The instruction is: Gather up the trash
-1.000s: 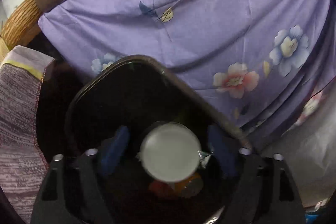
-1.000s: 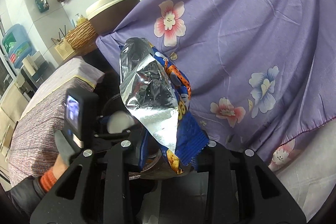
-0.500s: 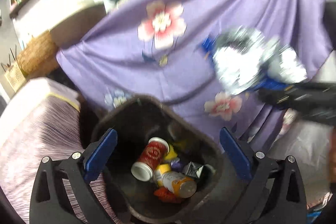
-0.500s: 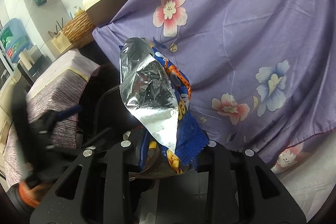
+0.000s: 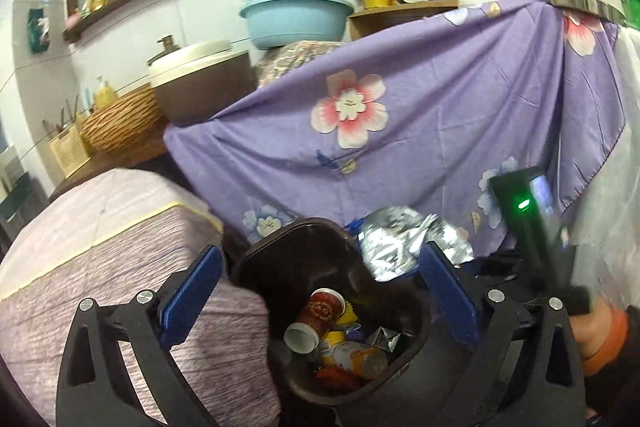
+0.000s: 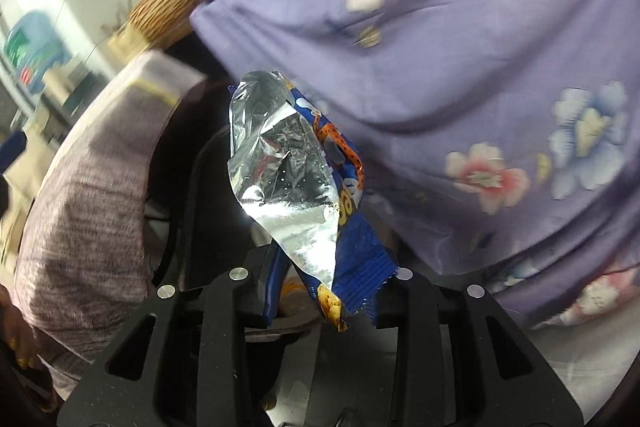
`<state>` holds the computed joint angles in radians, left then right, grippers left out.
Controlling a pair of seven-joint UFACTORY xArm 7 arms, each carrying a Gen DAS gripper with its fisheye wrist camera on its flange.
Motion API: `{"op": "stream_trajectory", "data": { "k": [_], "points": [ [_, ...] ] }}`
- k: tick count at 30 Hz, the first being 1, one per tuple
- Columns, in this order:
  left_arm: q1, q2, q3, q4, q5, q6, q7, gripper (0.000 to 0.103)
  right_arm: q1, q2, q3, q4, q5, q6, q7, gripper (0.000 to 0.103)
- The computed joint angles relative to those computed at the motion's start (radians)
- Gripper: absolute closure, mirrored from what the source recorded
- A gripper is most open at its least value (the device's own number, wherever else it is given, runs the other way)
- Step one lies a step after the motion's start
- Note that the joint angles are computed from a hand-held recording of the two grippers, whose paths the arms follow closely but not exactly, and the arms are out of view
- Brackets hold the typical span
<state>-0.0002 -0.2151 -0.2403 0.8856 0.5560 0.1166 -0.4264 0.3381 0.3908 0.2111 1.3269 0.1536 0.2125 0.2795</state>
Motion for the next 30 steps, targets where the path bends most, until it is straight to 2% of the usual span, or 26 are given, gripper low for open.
{"op": "stream_trajectory", "data": {
  "k": [5,8,10,11,15,21,25,28,30],
  "points": [
    [0.027,-0.051,0.001,-0.038,0.005,0.02,-0.022,0.005,0.075,0.125,-0.037,0.157,-0.067,0.079,0.031,0.068],
    [0.033,-0.07,0.009,-0.052,-0.019,0.024,-0.015,0.005,0.12,0.189,-0.073,0.237,-0.11,0.108,0.074,0.057],
    [0.032,-0.082,0.017,-0.063,-0.042,0.023,-0.007,0.005,0.176,0.223,-0.135,0.278,-0.167,0.116,0.143,0.027],
    [0.031,-0.088,0.022,-0.069,-0.056,0.023,0.0,0.005,0.188,0.23,-0.149,0.285,-0.186,0.119,0.167,0.025],
    [0.058,-0.113,0.008,-0.091,-0.068,0.019,0.005,0.005,0.183,0.238,-0.126,0.296,-0.214,0.144,0.179,0.025],
    [0.056,-0.133,0.011,-0.114,-0.116,0.014,0.031,0.005,0.211,0.169,-0.151,0.216,-0.282,0.119,0.228,0.025],
    [0.08,-0.16,-0.012,-0.131,-0.118,0.01,0.029,0.005,0.243,0.097,-0.191,0.146,-0.349,0.096,0.3,0.025],
    [0.086,-0.187,-0.015,-0.149,-0.13,0.006,0.037,0.005,0.286,0.027,-0.244,0.082,-0.446,0.07,0.397,0.023],
    [0.088,-0.217,-0.015,-0.166,-0.14,0.004,0.044,0.005,0.341,-0.027,-0.307,0.043,-0.562,0.073,0.51,0.023]
  ]
}}
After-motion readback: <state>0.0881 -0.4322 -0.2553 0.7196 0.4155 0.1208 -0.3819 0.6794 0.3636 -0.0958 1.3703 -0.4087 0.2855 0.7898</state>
